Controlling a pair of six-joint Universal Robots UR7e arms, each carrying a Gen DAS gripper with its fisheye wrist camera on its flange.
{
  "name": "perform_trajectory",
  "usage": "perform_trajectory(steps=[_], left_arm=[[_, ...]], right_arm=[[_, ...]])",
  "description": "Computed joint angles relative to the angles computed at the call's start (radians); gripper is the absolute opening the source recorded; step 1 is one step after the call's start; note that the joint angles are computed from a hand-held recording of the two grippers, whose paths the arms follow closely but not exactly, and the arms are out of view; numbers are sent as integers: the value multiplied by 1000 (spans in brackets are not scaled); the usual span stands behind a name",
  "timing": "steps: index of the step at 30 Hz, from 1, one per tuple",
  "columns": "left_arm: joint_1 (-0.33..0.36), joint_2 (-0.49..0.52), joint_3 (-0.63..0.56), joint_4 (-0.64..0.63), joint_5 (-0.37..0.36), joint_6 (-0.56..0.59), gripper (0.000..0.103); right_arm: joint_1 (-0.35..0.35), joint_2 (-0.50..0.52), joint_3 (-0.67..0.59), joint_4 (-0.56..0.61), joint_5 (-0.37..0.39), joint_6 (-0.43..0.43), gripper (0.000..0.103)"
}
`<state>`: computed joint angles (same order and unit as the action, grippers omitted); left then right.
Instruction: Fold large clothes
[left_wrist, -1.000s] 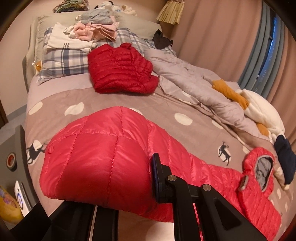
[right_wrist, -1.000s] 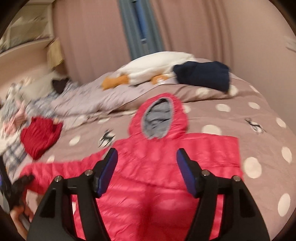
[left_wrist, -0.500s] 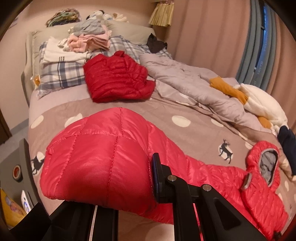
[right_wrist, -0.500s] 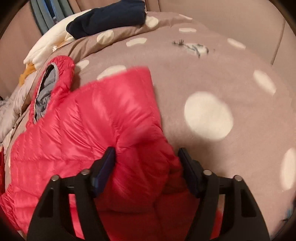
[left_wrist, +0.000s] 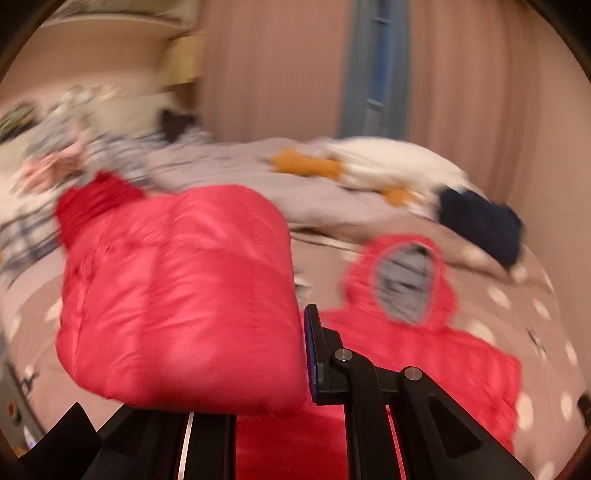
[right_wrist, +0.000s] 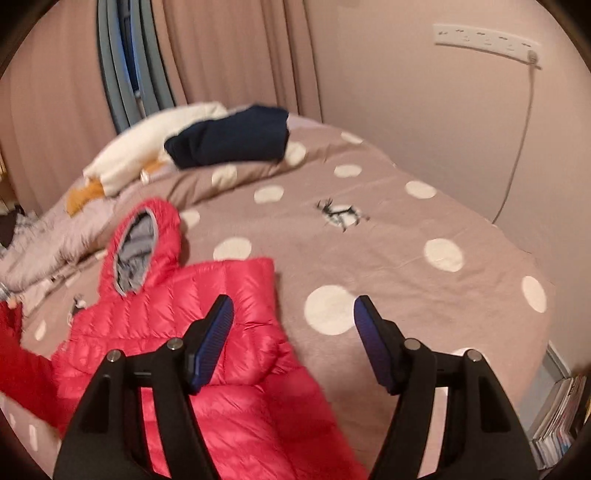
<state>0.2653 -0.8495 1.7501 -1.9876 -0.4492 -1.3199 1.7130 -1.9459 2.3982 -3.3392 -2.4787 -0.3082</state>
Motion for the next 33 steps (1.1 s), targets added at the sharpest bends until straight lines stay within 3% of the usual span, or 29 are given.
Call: perform_trajectory(steps=[2,5,7,9,13,15,18,23,25,29,33], left_arm=[[5,62,-46,-67,-89,67,11],[13,125,-107,-57,-232,11,15],[8,149,-110,-108,-281,29,29],[-6,163,-109,-128,-284,50,47],[-49,157,-89,-125,-196,1,79],[-67,134,-57,-187,-165,25,86],[-74,110,-39,-218,-142,61,86],[-56,35,10,-100,-94,-106,86],[-44,0,25,24,-68,-215,86],[-17,-52,52,201,-56,-365,86],[20,-104,103,202,-63,-417,86]], right_arm=[[6,-50,7,26,-12,28,68],[-2,-138,33,65,13,60,68],[9,-155,36,58,-16,43,68],[7,-174,40,58,-25,34,68],[-11,-223,43,99,-10,54,69],[-20,-239,42,132,3,75,70],[-20,-255,43,182,30,112,72],[7,-219,47,226,64,143,79],[14,-179,44,234,81,159,80],[43,-12,24,169,80,141,82],[36,197,-20,140,95,122,84]])
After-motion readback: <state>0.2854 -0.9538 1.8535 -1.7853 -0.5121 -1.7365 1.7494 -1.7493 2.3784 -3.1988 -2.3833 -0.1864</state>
